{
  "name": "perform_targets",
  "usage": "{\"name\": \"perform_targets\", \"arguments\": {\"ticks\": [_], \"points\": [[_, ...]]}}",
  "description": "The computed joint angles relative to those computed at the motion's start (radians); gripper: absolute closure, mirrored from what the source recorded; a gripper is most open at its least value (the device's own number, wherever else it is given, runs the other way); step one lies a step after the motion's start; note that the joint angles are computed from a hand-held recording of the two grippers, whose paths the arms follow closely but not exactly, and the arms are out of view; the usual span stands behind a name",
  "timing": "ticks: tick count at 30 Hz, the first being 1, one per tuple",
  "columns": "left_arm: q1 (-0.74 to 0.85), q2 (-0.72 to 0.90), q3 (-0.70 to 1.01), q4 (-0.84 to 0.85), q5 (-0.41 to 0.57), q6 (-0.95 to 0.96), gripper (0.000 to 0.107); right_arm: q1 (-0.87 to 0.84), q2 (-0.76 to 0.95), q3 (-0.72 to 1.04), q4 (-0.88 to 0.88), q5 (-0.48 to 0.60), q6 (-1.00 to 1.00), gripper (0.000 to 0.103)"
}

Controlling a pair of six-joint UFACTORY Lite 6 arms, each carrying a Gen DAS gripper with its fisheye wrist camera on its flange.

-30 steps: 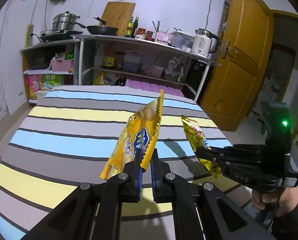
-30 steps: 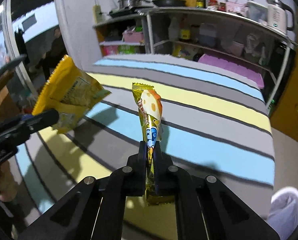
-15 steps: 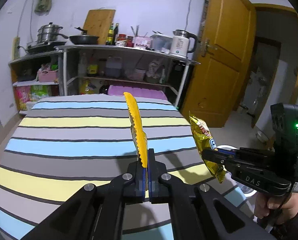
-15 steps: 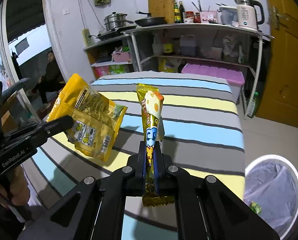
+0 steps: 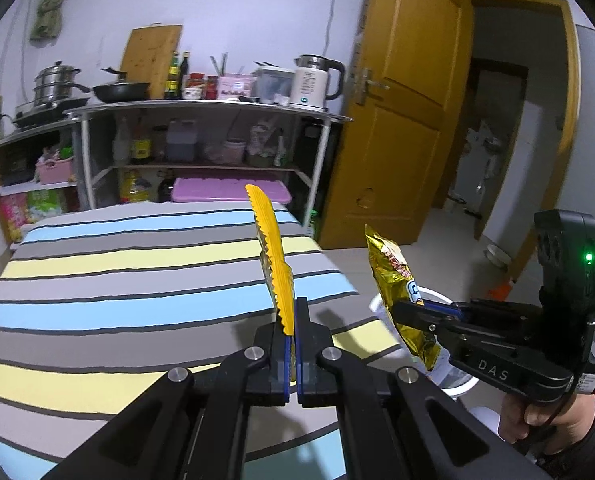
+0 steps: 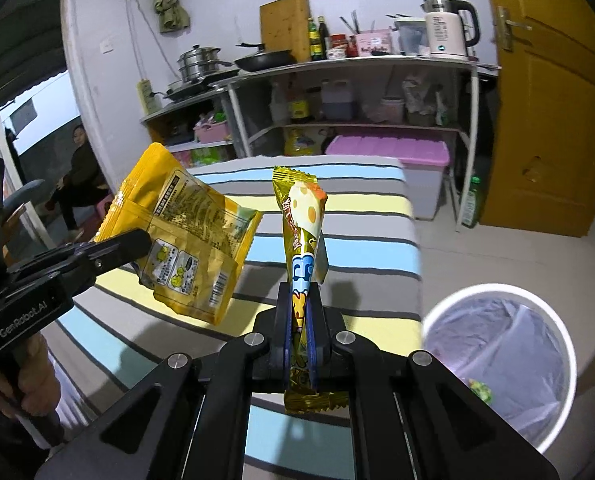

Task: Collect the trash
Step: 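Carry the chip bag and strip packet over the bin with both grippers, then open both grippers to drop the chip bag and strip packet into the bin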

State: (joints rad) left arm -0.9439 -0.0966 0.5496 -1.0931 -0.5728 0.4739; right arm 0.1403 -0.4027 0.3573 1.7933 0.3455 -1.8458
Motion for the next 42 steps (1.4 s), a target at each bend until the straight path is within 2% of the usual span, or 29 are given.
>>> {"name": "perform_targets", "arguments": {"ticks": [7, 15, 27, 42], "points": [[-0.025, 0.161, 0.162, 0.068, 0.029, -0.030, 0.106, -0.209, -0.086, -0.051, -0.195, 0.078, 0.108, 0.097], [-0.041, 0.356, 0.377, 0.126, 0.084, -0.039, 0.106, -0.460, -0.083, -0.049, -0.304, 0.189, 0.097, 0.097], [-0.068, 0.597, 0.678, 0.113, 0.159, 0.033, 0.106, -0.706, 0.035, -0.008, -0.314, 0.280, -0.022, 0.097], [-0.036, 0.929, 1.048, 0.109, 0.307, 0.096, 0.106, -0.815, 0.289, 0.094, -0.224, 0.271, -0.179, 0.097]]}}
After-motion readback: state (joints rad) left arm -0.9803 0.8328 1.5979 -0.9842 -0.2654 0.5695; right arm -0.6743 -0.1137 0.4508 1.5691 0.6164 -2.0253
